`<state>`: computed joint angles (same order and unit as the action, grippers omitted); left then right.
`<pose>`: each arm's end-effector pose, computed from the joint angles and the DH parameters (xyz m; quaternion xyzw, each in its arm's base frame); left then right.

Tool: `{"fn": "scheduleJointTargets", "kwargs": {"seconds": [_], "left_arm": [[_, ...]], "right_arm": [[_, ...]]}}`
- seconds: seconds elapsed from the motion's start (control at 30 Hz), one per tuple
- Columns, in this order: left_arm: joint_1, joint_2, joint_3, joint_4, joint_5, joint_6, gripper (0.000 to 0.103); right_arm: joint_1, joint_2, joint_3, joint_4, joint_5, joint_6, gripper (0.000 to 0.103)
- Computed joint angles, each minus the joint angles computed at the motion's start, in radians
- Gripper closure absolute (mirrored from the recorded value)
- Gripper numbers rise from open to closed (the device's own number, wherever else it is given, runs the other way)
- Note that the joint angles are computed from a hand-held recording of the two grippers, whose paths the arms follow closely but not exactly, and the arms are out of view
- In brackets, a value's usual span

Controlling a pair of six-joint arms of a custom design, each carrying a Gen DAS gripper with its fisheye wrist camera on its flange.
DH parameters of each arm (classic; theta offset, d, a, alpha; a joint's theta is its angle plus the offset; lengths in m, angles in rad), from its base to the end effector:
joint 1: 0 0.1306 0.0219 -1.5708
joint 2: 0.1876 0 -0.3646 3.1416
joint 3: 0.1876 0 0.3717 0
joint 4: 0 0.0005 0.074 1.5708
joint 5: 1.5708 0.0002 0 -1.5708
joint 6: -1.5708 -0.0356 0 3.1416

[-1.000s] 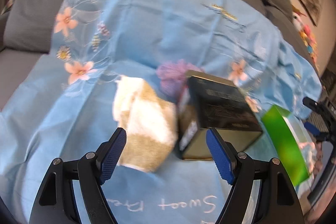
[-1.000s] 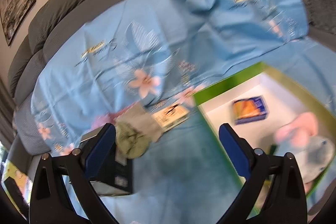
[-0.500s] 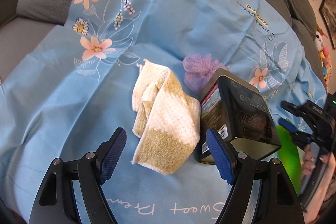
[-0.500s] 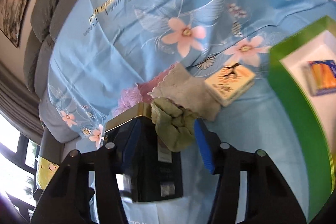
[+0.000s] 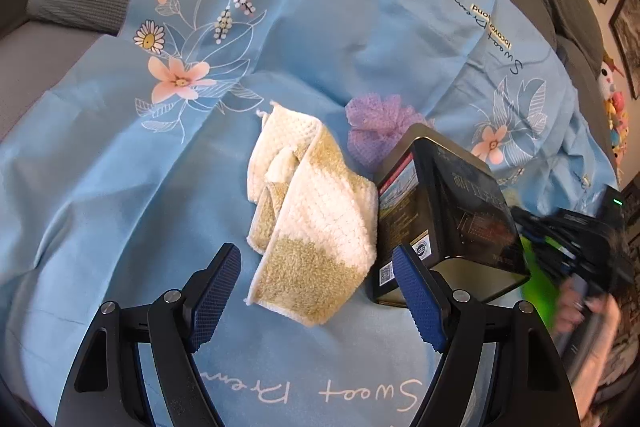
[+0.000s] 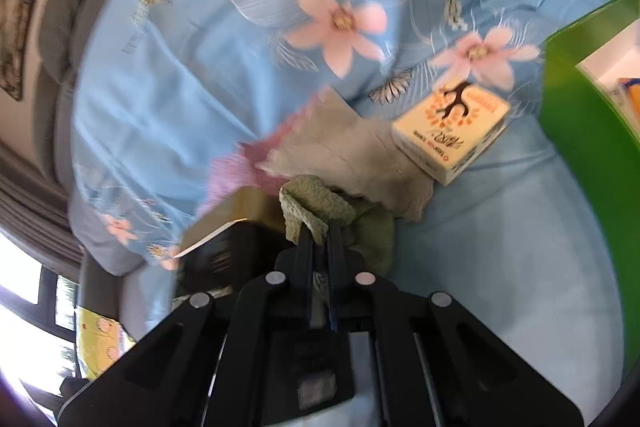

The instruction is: Organize soft objects

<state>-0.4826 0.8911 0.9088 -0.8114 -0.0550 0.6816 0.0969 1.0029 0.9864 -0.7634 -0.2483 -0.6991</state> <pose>0.2646 -0.1370 0.3803 -0.1023 0.9195 -0.1870 0.3303 0.3328 0.0406 0.3866 0.2260 0.8887 0.2535 0.3081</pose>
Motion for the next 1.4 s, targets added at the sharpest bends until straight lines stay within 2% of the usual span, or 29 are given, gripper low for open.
{"fn": "scheduleJointTargets", "kwargs": {"seconds": [0.07,0.13,0.27,0.37,0.47,0.53,0.67,0.9,1.0,1.07,1.13,1.23,1.4], "left_arm": [[-0.002,0.001,0.001,-0.007,0.002,0.002,0.024],[-0.007,0.001,0.002,-0.016,0.01,0.004,0.024],[-0.019,-0.009,-0.004,-0.018,0.044,0.003,0.024],[-0.031,-0.024,-0.012,-0.013,0.047,0.01,0.024],[-0.044,-0.044,-0.028,-0.022,0.031,0.014,0.024],[-0.048,-0.063,-0.045,-0.034,0.029,0.022,0.024],[-0.038,-0.112,-0.079,-0.047,0.034,0.049,0.024],[-0.013,-0.147,-0.103,-0.068,0.026,0.076,0.024],[-0.011,-0.153,-0.107,-0.062,0.036,0.08,0.024],[-0.02,-0.151,-0.105,-0.062,0.029,0.076,0.024],[-0.033,-0.146,-0.101,-0.065,0.018,0.068,0.024],[-0.041,-0.144,-0.1,-0.063,0.024,0.064,0.024],[-0.063,-0.149,-0.1,-0.047,0.042,0.053,0.024]], "right_arm": [[0.008,-0.063,-0.019,0.0,0.006,0.0,0.098],[0.047,-0.136,-0.03,-0.031,0.052,0.0,0.098],[0.17,-0.237,-0.029,-0.132,0.203,0.039,0.098],[0.295,-0.311,-0.044,-0.193,0.304,0.013,0.097],[0.392,-0.336,-0.073,-0.242,0.358,-0.003,0.096],[0.45,-0.302,-0.077,-0.275,0.385,-0.002,0.096],[0.486,-0.218,-0.082,-0.284,0.331,0.033,0.095],[0.53,-0.098,-0.106,-0.204,0.196,0.035,0.093],[0.536,-0.066,-0.11,-0.19,0.161,0.024,0.082],[0.543,-0.074,-0.109,-0.193,0.168,0.007,0.056],[0.535,-0.118,-0.122,-0.166,0.164,-0.003,0.043],[0.525,-0.178,-0.123,-0.16,0.197,0.006,0.031],[0.471,-0.247,-0.133,-0.157,0.226,-0.018,0.021]]}}
